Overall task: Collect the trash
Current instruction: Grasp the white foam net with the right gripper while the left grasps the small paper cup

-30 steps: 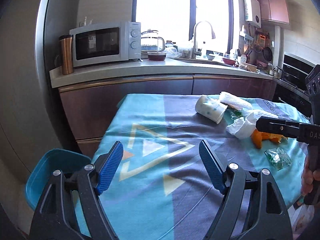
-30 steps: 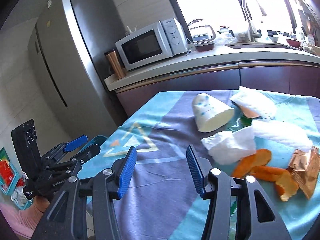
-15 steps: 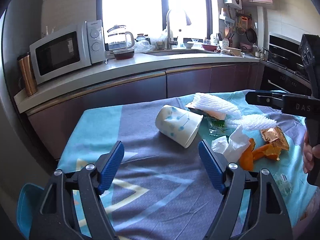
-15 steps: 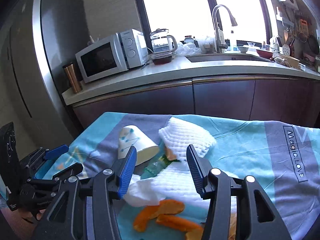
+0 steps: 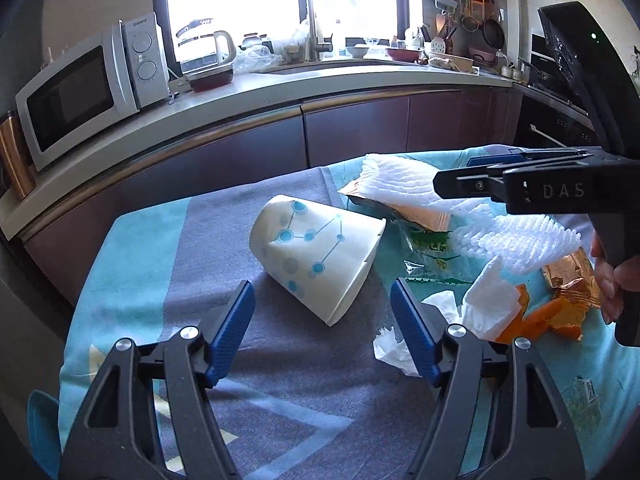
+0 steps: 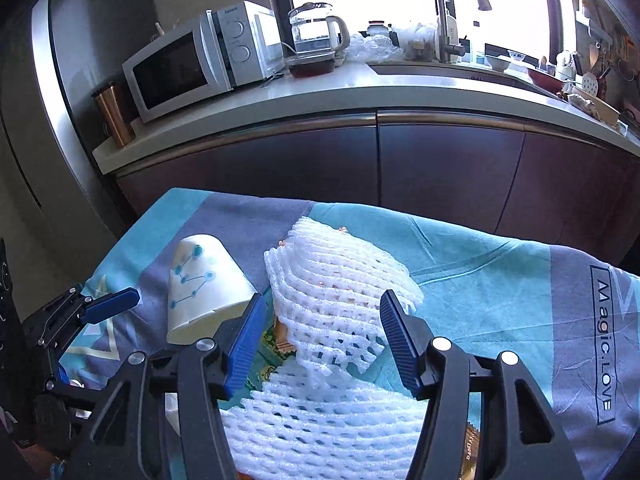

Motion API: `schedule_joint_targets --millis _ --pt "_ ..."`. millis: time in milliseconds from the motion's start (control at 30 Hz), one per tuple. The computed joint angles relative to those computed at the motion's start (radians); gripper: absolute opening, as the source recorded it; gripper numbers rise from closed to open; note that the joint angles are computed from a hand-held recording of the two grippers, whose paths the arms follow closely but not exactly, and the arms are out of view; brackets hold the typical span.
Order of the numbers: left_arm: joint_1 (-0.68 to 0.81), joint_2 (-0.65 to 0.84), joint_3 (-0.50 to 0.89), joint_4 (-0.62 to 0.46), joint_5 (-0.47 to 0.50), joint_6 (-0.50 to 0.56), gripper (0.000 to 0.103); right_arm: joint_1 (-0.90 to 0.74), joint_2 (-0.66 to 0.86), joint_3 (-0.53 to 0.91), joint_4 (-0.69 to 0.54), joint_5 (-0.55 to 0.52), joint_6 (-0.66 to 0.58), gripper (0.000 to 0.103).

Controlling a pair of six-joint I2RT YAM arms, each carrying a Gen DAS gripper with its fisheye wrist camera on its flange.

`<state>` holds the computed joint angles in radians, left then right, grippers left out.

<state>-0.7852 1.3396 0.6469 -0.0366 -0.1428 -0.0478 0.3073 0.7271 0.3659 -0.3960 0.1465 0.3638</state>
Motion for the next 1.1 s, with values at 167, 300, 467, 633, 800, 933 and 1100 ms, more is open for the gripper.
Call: schedule_joint_targets --millis 167,300,467,633,800,933,1100 --pt "0.031 0.060 0.040 -0.009 0.038 -0.023 0.051 0.013 0.053 -0.004 0.019 0.007 -0.008 0.056" --pt "0.062 0.088 0.059 -0.014 0.079 -0.029 0.027 0.008 0.052 -0.017 0.024 -0.002 -0.008 0.040" --pt "0.067 0.071 0.038 0.000 0.076 -0.025 0.016 -0.001 0.032 -0.035 0.027 -0.009 -0.011 0.026" --pt "0.064 0.014 -0.002 0.013 0.070 -0.011 0.008 -0.021 -0.063 -0.042 -0.020 -0.019 -0.009 0.024" --pt "0.078 -0.050 -0.036 0.008 0.082 0.000 0.003 0.035 -0.152 -0.026 -0.092 0.024 0.019 0.024" --pt "0.096 -0.094 -0.060 -0.001 0.098 0.006 0.001 0.104 -0.209 -0.014 -0.138 0.079 0.052 0.024" --pt "0.079 -0.132 -0.084 -0.003 0.080 0.016 0.024 0.169 -0.264 -0.001 -0.180 0.124 0.091 0.024"
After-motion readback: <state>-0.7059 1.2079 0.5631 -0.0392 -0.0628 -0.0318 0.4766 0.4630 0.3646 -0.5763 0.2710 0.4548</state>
